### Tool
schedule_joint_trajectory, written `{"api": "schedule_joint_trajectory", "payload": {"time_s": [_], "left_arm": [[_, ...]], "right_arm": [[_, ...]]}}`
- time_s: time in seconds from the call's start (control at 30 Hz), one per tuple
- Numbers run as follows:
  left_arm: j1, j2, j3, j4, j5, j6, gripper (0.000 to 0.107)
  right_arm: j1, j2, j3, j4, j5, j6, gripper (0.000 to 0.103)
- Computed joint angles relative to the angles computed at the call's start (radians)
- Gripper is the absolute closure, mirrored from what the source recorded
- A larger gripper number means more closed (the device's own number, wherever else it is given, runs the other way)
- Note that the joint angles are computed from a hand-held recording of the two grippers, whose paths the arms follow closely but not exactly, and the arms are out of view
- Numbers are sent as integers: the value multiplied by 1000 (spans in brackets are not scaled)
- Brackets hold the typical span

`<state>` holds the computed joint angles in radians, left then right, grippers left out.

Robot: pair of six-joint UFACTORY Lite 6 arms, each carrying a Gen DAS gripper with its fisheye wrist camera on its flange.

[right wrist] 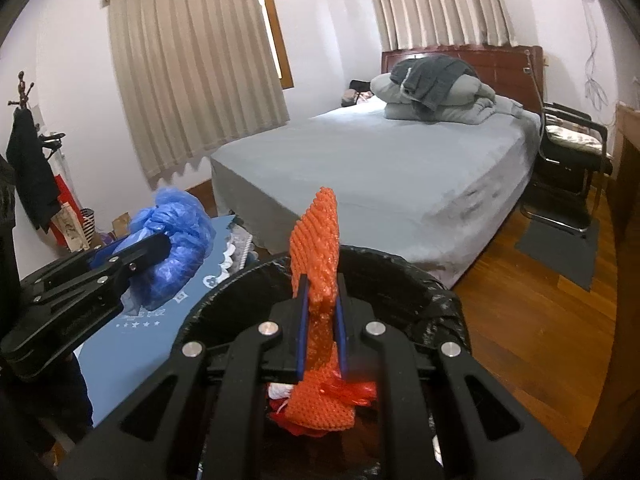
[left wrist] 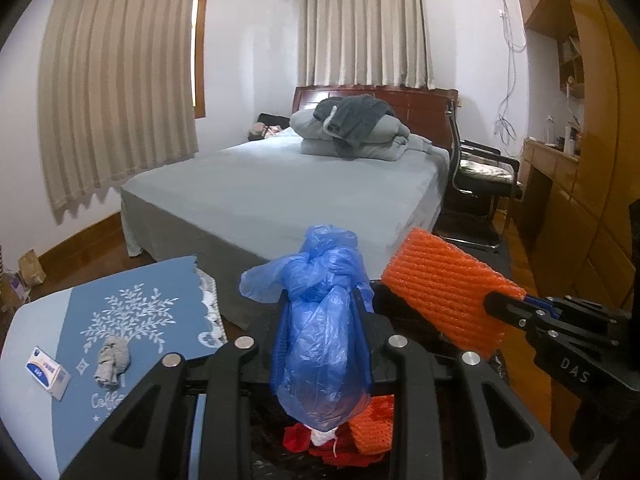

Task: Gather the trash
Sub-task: 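Lower the orange pad and blue bag into the bin and open both grippers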

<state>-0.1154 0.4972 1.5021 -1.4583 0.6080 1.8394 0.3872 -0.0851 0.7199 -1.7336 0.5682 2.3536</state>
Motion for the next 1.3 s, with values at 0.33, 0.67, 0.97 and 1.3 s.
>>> {"api": "schedule_joint_trajectory", "payload": {"time_s": [0.33, 0.67, 0.97, 1.3], "left_arm": [[-64, 55, 7, -3, -53, 17, 79], [-94, 134, 76, 23, -58, -7, 78], [-67, 213, 191, 134, -3, -142, 49], [34, 201, 223, 114, -1, -159, 16]], "right_arm": [[-52, -12, -73, -61, -24, 95, 92], [-100, 34, -67, -108, -47, 133, 91], [-122, 129, -28, -145, -68, 173, 74], [-68, 115, -23, -45, -2, 106, 10]]}}
